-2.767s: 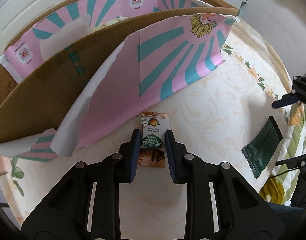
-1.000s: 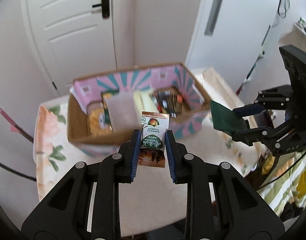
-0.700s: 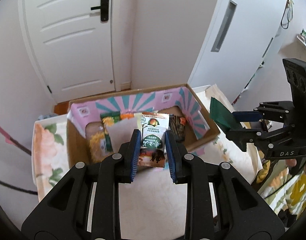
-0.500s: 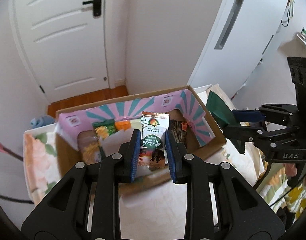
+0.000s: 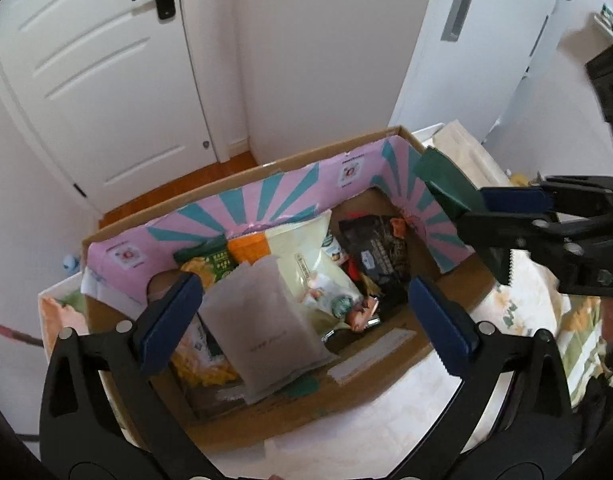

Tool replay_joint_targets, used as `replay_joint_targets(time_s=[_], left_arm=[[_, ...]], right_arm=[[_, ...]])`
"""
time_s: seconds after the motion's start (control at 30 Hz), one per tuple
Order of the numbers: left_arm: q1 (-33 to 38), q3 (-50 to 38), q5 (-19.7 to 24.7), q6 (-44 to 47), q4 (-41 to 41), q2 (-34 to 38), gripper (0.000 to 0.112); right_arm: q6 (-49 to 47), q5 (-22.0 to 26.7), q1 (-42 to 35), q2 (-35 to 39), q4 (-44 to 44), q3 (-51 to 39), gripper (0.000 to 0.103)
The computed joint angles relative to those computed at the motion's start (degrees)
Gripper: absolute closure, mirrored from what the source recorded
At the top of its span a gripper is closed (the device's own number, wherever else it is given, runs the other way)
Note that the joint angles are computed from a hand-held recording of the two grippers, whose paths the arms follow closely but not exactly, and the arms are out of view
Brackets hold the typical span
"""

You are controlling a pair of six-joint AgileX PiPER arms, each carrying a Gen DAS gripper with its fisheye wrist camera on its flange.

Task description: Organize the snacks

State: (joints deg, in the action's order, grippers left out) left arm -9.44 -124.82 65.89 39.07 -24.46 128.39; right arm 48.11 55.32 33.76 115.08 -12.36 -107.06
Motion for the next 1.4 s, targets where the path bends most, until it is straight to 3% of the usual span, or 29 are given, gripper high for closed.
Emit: replay_joint_targets(time_s=[0.23,0.47,0.6,0.63,0.67,0.7,0.77,0.87,1.07,1.17,1.23,1.4], left_arm=[[3.18,5.92,-2.84,0.31,-1.03,-4.63,0.010],[5.83,10.88,-4.90,0.56,-1.85,-8.45,0.010],[7.14,14.15,-6.63,0.45,-1.77,-10.46,0.010],[7.37,14.94,-6.98,0.43,-1.82,-10.93,0.010],[7.62,15.86,-7.34,0.42,-1.91,-11.46,0.010],[7.74,16.80,-7.72,0.37,-1.95,-12.03,0.010],[8.27,19.41,-8.86,0.71,-2.26,-13.61,0.010],[8.88,22.27,-10.05,1.20,-2.97,-15.40,0.010],[10.31,28.82,-12.31,1.81,-5.31,-21.78,0.010],[11.13,32.81,-13.78,2.10,-6.60,-26.75,0.010],[11.59,35.50,-15.03,1.69,-6.95,-30.80,0.010],[12.90,41.92,-18.20,-0.14,-7.80,-41.38,0.010]], right_arm=[[-0.09,2.76,-0.04,3.15,0.33,-4.54,0.064],[-3.14,10.08,-1.74,12.86,5.32,-19.93,0.063],[-2.81,8.41,-3.22,15.10,9.54,-20.93,0.062],[-2.50,7.92,-3.50,15.43,10.32,-20.73,0.059],[-1.97,7.07,-3.48,15.26,10.21,-19.93,0.049],[-1.30,6.39,-3.32,15.08,9.74,-19.41,0.031],[0.61,3.94,-2.90,13.36,8.53,-16.33,0.016],[4.19,0.08,-1.90,9.06,6.21,-9.89,0.016],[7.60,1.74,1.68,3.52,-0.41,-5.75,0.016],[9.81,3.76,4.56,0.83,-5.37,-5.03,0.015],[11.27,5.54,6.86,-0.98,-8.77,-5.05,0.001],[16.07,13.21,15.29,-5.76,-20.84,-5.88,0.000]])
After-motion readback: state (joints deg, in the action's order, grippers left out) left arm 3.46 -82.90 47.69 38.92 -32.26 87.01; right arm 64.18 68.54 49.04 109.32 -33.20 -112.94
